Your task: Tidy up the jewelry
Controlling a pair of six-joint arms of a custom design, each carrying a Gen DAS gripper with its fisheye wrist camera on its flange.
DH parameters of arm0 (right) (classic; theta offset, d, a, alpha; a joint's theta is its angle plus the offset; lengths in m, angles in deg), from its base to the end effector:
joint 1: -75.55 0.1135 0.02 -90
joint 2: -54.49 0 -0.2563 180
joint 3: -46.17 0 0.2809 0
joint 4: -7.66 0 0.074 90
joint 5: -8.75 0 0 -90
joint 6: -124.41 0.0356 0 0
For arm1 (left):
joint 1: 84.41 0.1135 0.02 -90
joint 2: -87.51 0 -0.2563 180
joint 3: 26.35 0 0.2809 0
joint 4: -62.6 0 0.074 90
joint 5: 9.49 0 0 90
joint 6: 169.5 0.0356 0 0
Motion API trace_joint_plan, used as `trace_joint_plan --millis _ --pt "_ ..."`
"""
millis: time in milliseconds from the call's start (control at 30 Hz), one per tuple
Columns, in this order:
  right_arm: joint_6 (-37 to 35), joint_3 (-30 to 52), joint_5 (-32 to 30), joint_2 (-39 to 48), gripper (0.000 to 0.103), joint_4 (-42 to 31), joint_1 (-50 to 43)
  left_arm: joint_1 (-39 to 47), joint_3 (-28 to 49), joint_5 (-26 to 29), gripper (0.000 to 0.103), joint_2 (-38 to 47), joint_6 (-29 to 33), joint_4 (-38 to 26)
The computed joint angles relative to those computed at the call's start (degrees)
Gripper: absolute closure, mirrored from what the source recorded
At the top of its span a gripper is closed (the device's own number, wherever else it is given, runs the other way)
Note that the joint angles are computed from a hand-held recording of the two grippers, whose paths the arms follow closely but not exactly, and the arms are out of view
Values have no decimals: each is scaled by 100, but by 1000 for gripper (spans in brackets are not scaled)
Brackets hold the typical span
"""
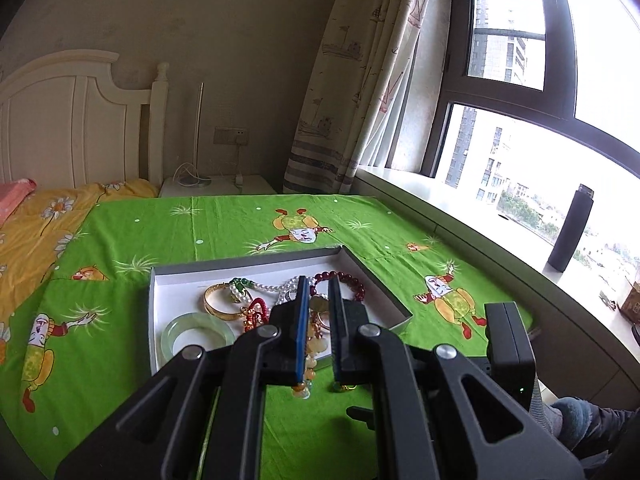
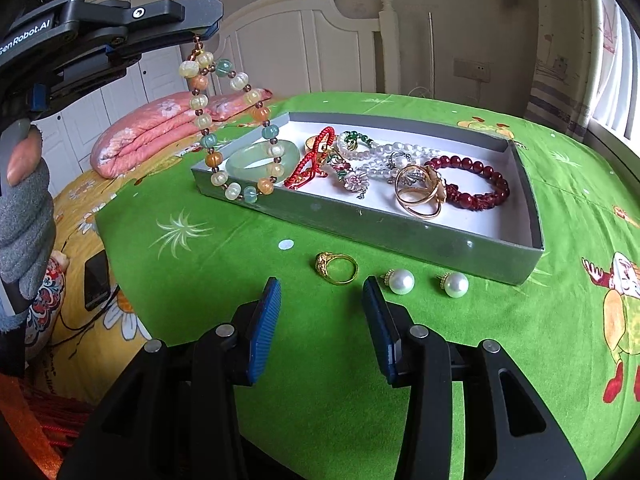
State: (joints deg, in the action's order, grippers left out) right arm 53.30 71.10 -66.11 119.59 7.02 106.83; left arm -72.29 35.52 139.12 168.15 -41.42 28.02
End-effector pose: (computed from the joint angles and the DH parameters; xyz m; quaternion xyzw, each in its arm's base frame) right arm 0.1832 0.1004 0.0940 -0.0428 0.9020 0.0664 0.4244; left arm 0.2992 0.0332 0.2018 0.3359 0.7721 -0.3045 0.4454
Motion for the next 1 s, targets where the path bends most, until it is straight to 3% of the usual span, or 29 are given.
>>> trace_joint_plan --millis 133,233,333,467,567,767,1000 --pt "82 409 -211 380 61 -184 -273 74 20 -14 94 124 155 -68" --pt "-18 639 -11 677 61 -252 -200 109 27 -4 94 189 179 -61" --pt "-131 640 492 778 77 -236 73 162 67 15 94 244 192 -69" --pt "-77 429 391 551 79 -130 -7 206 125 8 94 295 203 -74" --pt "-80 347 363 356 87 -140 1 218 126 13 94 290 177 -48" --pt "-121 268 415 140 88 -188 26 162 161 -15 94 212 59 8" --pt "-362 581 772 741 88 -165 351 153 154 -39 94 259 60 23"
